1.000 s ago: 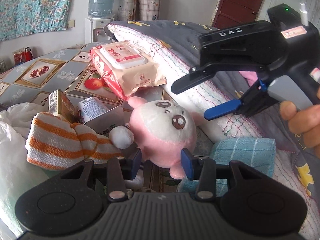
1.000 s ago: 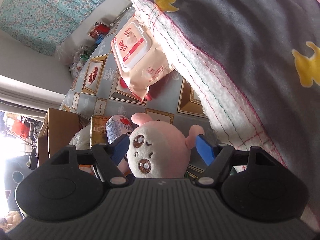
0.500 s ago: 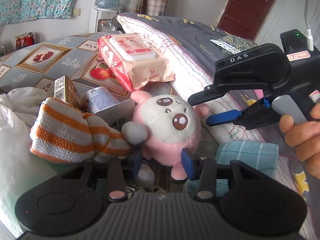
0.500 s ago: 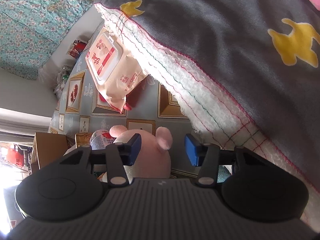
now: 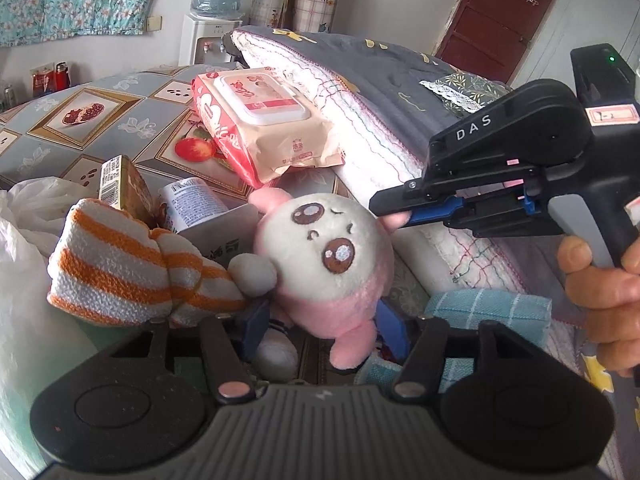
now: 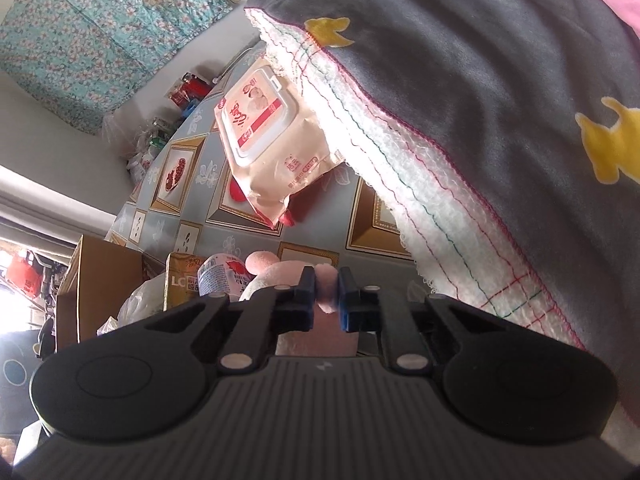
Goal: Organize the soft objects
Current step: 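Lift the pink plush toy and carry it toward the cardboard box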
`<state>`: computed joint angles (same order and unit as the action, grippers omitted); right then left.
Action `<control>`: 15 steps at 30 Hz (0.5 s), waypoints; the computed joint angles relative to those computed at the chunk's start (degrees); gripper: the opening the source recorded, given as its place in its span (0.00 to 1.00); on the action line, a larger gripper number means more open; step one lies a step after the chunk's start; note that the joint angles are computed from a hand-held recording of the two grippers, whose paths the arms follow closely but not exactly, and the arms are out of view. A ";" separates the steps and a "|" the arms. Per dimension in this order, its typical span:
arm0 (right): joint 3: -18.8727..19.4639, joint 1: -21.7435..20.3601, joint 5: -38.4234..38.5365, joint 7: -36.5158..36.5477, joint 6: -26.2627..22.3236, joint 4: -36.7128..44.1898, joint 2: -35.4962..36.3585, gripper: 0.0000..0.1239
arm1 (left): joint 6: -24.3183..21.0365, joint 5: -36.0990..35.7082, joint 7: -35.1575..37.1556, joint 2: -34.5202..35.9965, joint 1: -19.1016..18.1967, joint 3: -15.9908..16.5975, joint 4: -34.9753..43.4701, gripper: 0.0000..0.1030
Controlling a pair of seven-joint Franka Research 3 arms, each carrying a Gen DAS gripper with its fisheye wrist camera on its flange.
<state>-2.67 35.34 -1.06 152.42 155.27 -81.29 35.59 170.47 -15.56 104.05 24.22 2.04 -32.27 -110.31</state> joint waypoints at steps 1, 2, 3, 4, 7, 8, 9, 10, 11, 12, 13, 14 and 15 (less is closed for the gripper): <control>-0.06 0.13 -0.30 -0.28 0.16 -0.07 -0.11 0.08 | -0.44 0.32 -0.08 0.27 -0.28 0.21 0.40 0.63; -0.14 0.28 -0.58 -0.50 0.35 -0.11 -0.22 0.08 | -1.28 1.05 -0.94 0.48 -1.26 1.26 1.02 0.63; -0.23 0.45 -0.87 -0.70 0.63 -0.17 -0.36 0.08 | -1.88 1.49 -1.92 0.67 -2.08 2.17 1.47 0.61; -0.37 0.70 -1.36 -1.05 1.22 -0.55 -0.74 0.08 | -2.13 1.46 -2.66 0.74 -2.42 2.59 1.63 0.58; -0.91 1.69 -3.02 -1.90 2.59 -1.18 -1.92 0.07 | -1.35 -1.31 -0.65 0.60 0.39 -0.53 0.79 0.57; -0.95 1.96 -3.45 -2.26 2.90 -1.21 -2.29 0.07 | -0.82 -2.10 0.02 0.24 1.10 -1.33 0.26 0.57; -0.87 2.15 -3.81 -2.80 3.18 -1.25 -2.70 0.07 | -0.11 -2.87 0.72 -0.15 1.80 -2.12 -0.31 0.57; -0.82 2.43 -4.25 -3.36 3.35 -1.11 -3.07 0.07 | 0.76 -3.71 1.44 -0.51 2.57 -3.07 -0.81 0.57; -0.82 2.74 -4.73 -3.88 3.52 -1.00 -3.46 0.07 | 1.44 -4.49 2.04 -1.03 3.40 -4.01 -1.41 0.57; -0.59 2.89 -4.99 -4.55 3.77 -0.87 -3.83 0.07 | 1.98 -5.27 2.57 -1.67 4.23 -4.94 -2.02 0.57; -0.35 3.08 -5.21 -5.22 3.96 -0.79 -4.29 0.07 | 2.64 -6.35 3.50 -2.30 5.47 -6.33 -2.70 0.57; -0.39 3.50 -5.71 -5.69 3.92 -0.55 -4.67 0.07 | 3.44 -7.62 4.74 -2.92 6.99 -8.05 -3.42 0.57; -0.73 4.13 -6.50 -5.83 3.81 -0.22 -5.01 0.07 | 4.34 -9.08 6.19 -3.68 8.80 -10.10 -4.23 0.57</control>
